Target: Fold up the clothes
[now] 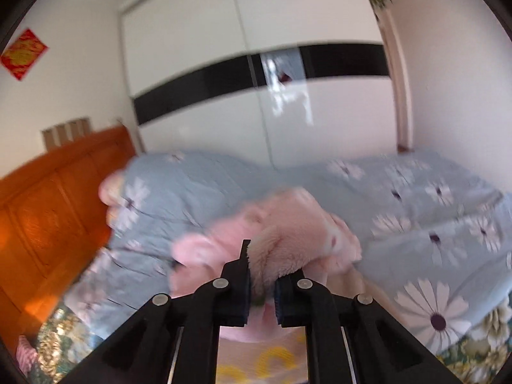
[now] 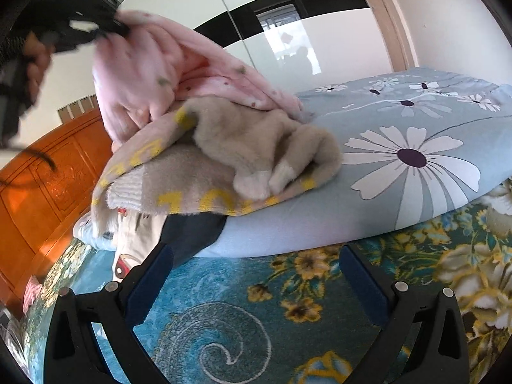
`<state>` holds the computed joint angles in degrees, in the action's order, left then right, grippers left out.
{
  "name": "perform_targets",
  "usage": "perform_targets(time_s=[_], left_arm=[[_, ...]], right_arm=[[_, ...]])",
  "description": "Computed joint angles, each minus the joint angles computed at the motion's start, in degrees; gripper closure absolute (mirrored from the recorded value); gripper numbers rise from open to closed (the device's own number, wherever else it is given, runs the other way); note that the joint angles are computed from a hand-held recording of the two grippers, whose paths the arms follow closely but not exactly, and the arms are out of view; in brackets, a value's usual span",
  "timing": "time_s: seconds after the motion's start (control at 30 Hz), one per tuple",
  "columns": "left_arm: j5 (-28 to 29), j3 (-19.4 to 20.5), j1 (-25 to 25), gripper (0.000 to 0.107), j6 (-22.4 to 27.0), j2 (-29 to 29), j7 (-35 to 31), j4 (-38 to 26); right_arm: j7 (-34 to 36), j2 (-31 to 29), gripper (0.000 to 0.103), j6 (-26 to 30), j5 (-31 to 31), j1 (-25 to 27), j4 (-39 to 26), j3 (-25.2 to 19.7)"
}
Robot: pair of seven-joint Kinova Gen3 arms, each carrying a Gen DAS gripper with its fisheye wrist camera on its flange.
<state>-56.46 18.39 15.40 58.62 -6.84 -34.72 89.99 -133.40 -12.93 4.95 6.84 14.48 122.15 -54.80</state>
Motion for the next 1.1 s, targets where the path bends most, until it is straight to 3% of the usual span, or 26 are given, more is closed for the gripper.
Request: perform_targets(time_s=[0.3,0.43,0.53,0.7,0.9,1.0,1.1], left_arm=[[-4.38,0.58,-9.37,0.096,5.85,-12.73,-3.16,-7.24],[-6.12,3.31,-16.57,0.096,6.49,-16.15,-11.92,-14.59],[-6.56,3.36,-17.49,0.096,9.53,-18.09,-18.91,-17.2],[3.71,-5.09,-18.26,0.096,9.93,-28.63,-26.57,-6.08],[16.17,-15.41,-12.9,0.096,19.65,-44.54,-22.66,9.85],[23.11,-17.69,-14.95,0.096,21.33,-52.5,-22.47,17.81],[30.1,-16.92,-14.32,0.096,23.71,-59.3,-17.8,25.1]], right_arm=[[0.87,-0.58,0.0,-0.2,-1.0,-1.13,-0.61,0.06],[1.24,-1.25,0.0,-0.35,-1.35,-0.66,-0.63,-0.5],[1.42,-1.38,0.0,0.21,-1.69,0.14,-0.94,-1.4],[1.14,-2.78,0.0,0.48,-2.34,-3.3,-0.94,1.77],[2.12,-8.39,0.0,0.25,-4.53,-6.77,-0.95,3.66],[2.37,-10.74,0.0,1.24,-6.43,-10.83,0.14,4.17],[3.88,-9.09,0.0,6.26,-9.05,-15.88,0.12,4.01]])
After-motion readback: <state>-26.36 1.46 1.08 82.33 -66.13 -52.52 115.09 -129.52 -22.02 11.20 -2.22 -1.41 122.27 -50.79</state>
